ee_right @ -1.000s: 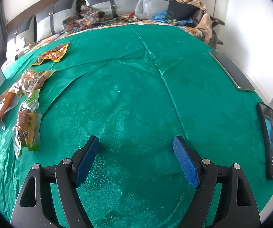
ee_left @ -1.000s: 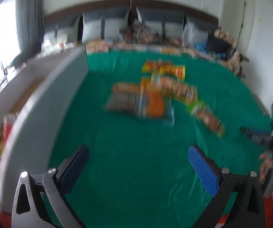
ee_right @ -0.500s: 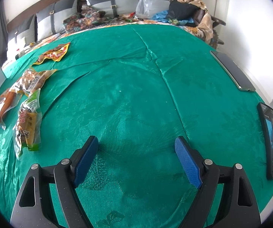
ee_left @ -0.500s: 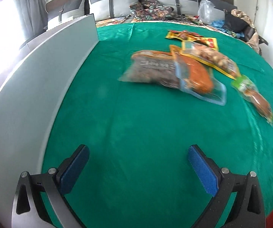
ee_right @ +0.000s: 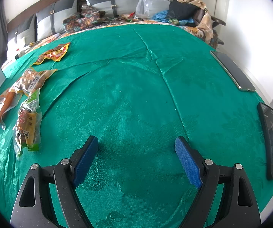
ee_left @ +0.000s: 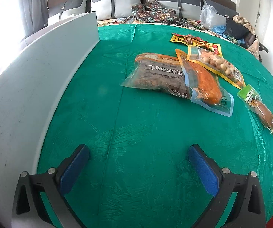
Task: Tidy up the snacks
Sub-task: 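Return both grippers over the remaining snacks, then grasp the sausage pack with the right gripper while the left gripper grasps the orange sausage pack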
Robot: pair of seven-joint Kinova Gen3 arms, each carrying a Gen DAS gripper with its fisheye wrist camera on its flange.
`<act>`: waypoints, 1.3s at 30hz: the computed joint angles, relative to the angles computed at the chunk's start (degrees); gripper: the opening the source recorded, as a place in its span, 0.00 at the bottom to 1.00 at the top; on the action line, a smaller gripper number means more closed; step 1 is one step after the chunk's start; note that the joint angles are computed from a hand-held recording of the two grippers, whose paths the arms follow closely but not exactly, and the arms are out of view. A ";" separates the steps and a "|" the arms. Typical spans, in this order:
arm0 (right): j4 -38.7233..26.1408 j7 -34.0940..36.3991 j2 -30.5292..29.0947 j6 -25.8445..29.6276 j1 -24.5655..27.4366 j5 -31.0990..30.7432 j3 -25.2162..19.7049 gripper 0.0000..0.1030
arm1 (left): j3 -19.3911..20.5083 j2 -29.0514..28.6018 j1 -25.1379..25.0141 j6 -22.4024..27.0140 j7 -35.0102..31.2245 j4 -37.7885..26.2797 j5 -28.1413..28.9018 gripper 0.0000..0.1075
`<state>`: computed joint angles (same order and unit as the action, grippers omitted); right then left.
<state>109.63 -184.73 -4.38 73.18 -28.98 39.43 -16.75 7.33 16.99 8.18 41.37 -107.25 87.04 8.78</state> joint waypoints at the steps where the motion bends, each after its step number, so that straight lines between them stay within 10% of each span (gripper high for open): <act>1: 0.74 -0.73 -0.61 -0.66 0.79 0.65 -0.85 0.83 | -0.01 0.00 0.01 0.00 0.00 0.00 0.01 0.96; 6: 0.65 -1.11 0.64 -0.50 9.19 1.55 -9.57 0.84 | -0.02 0.02 -0.01 0.00 -0.07 -0.02 0.06 0.96; 14: -1.28 2.60 1.05 0.24 9.80 -1.18 -8.36 0.85 | 0.00 0.04 -0.04 -0.05 -0.14 0.01 0.17 0.96; 25: -7.03 24.55 -2.12 -19.73 14.38 -19.40 1.13 0.87 | 0.00 -0.05 -0.18 -0.07 -0.42 0.11 0.33 0.96; 31: -19.53 35.90 13.50 -12.28 9.45 -10.84 -3.56 0.84 | 0.11 -0.12 -0.40 0.14 -0.83 0.04 0.69 0.96; 33: -22.09 34.20 16.83 -7.83 6.75 -6.80 -3.58 0.79 | 0.04 -0.14 -0.33 0.04 -0.73 0.12 0.67 0.96; 34: -21.96 31.95 17.15 -6.55 5.20 -5.25 -2.84 0.55 | 0.02 -0.13 -0.30 0.01 -0.69 0.14 0.65 0.96; 39: -17.33 20.31 13.84 -2.95 0.45 -0.59 0.48 0.52 | -0.06 -0.09 -0.14 0.07 -0.38 -0.03 0.42 0.96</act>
<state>92.31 -164.42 9.46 70.23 -28.53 38.84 -16.27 7.27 16.90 8.04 41.44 -107.63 87.01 9.20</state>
